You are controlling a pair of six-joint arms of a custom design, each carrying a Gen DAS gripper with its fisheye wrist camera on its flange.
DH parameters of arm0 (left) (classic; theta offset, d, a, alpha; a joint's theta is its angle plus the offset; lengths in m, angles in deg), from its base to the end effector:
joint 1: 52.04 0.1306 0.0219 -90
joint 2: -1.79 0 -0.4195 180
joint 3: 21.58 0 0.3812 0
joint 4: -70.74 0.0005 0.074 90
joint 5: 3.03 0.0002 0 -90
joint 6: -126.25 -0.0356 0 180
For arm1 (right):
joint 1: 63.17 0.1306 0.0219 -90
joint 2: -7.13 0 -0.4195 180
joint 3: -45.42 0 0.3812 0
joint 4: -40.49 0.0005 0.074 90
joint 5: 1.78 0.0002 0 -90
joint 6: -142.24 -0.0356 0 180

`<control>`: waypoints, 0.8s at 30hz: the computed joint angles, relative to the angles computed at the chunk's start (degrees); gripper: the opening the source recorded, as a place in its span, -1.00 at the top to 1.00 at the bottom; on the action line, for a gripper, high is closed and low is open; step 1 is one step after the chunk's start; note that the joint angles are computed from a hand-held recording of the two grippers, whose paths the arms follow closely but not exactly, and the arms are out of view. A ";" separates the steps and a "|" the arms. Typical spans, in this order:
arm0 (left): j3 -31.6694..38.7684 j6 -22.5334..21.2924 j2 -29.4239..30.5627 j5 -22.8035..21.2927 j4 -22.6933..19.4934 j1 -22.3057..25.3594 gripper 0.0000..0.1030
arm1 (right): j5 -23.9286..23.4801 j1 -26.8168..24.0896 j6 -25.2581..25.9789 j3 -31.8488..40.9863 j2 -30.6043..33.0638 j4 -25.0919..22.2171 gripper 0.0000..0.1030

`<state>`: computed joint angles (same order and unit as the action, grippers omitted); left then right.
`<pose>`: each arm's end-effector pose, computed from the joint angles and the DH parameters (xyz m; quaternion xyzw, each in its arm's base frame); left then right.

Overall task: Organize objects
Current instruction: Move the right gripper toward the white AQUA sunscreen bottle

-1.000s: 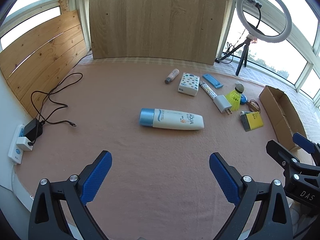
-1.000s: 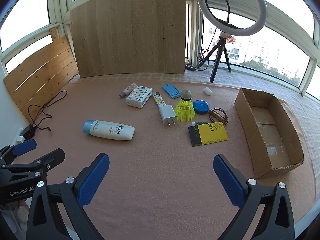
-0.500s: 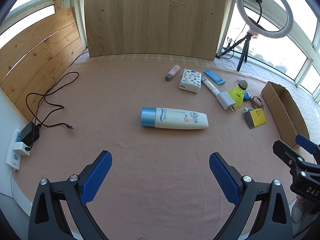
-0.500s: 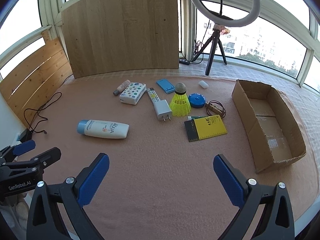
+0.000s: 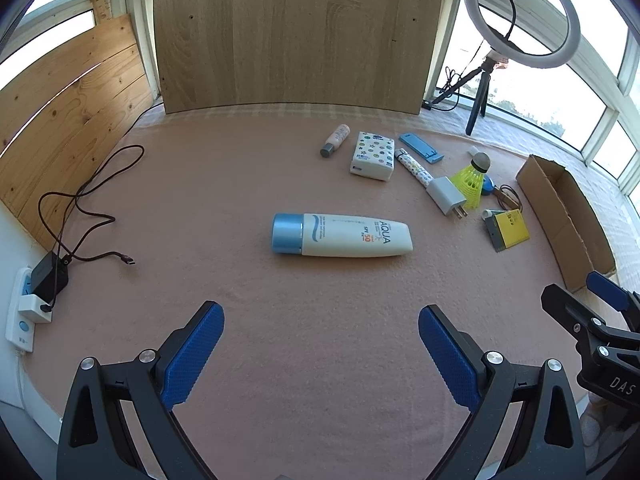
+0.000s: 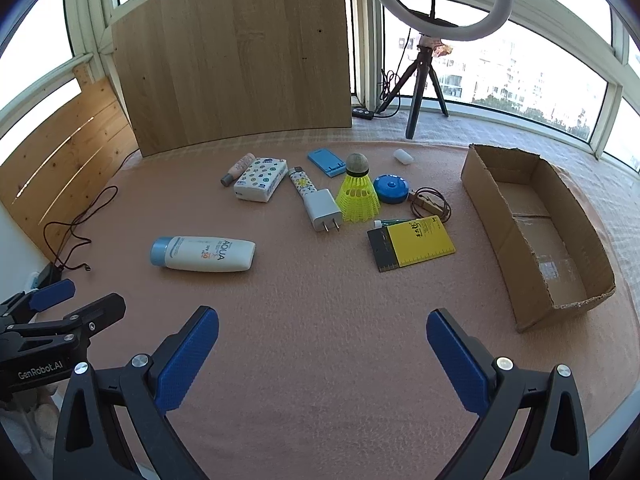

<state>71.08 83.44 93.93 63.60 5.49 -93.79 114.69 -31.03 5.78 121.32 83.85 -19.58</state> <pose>0.3553 -0.2989 0.4567 -0.0896 0.9524 -0.0090 0.2913 0.3119 0.1766 0.4408 0.1745 0.9277 -0.0165 0.3297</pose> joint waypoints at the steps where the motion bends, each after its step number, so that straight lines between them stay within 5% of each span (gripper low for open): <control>1: 0.02 -0.10 0.06 0.10 0.09 0.04 -0.94 | 0.08 -0.06 -0.15 -0.06 -0.06 -0.06 -1.00; 12: -0.34 -1.01 0.52 1.12 0.73 1.71 -0.93 | -4.18 -2.66 -0.08 -1.50 -0.80 1.99 -0.99; 24: -2.17 -0.01 0.48 2.06 1.57 3.97 -0.85 | -9.06 -5.59 7.30 1.26 3.60 5.78 -0.83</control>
